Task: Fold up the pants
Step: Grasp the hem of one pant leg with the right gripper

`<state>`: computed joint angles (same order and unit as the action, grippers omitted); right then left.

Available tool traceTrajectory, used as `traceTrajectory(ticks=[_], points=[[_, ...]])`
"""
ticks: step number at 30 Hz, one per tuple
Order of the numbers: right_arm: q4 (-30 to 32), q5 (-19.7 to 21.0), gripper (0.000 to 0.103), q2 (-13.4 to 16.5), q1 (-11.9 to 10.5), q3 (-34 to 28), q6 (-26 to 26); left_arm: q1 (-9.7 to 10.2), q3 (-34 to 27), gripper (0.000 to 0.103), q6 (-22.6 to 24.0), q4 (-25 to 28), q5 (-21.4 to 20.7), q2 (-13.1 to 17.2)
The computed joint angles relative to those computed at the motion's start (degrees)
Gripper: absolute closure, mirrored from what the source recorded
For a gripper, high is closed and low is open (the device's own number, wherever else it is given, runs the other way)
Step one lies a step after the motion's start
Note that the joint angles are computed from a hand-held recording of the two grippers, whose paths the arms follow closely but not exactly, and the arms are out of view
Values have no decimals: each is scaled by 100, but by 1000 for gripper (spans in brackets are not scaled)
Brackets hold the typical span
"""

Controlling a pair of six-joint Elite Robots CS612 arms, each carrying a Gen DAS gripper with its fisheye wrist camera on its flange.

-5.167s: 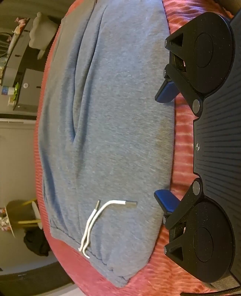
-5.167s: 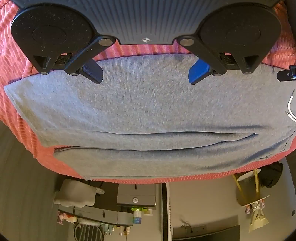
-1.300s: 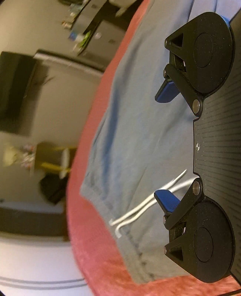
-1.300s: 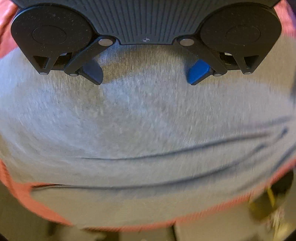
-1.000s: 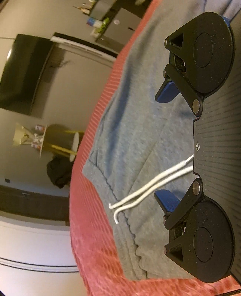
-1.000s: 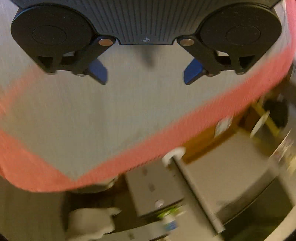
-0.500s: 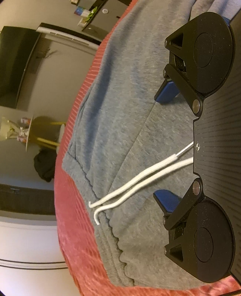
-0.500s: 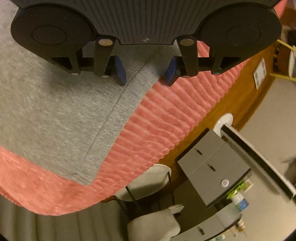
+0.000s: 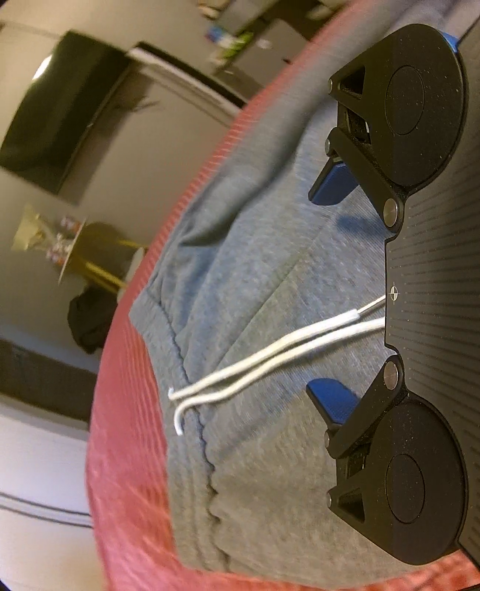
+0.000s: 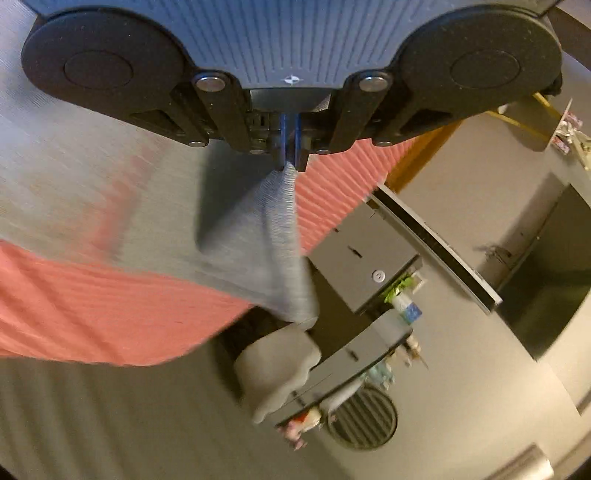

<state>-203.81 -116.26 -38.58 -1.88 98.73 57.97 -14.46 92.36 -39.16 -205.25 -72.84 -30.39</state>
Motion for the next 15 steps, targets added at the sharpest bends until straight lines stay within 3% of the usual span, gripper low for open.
traceTrajectory(ticks=[3,4,6,7,10,11,12,15], points=[[568,-244,100,-153,140,558,505,61,36,1,128,103,-318,-101],[789,-77,98,-217,86,656,661,84,43,2,200,92,-471,-140],[558,283,96,-235,-83,740,762,142,55,5,336,-32,-868,-210],[467,211,93,-228,-99,711,579,160,39,5,432,-13,-1031,-256],[561,-537,67,-116,38,423,-407,222,-184,5,715,169,-1559,-313],[648,-585,53,-71,51,307,-738,278,-374,5,725,461,-1901,-317],[629,-509,47,-25,49,216,-933,309,-543,5,665,683,-2123,-294],[780,-448,46,95,18,-62,-1228,364,-1209,5,522,1557,-2471,-146]])
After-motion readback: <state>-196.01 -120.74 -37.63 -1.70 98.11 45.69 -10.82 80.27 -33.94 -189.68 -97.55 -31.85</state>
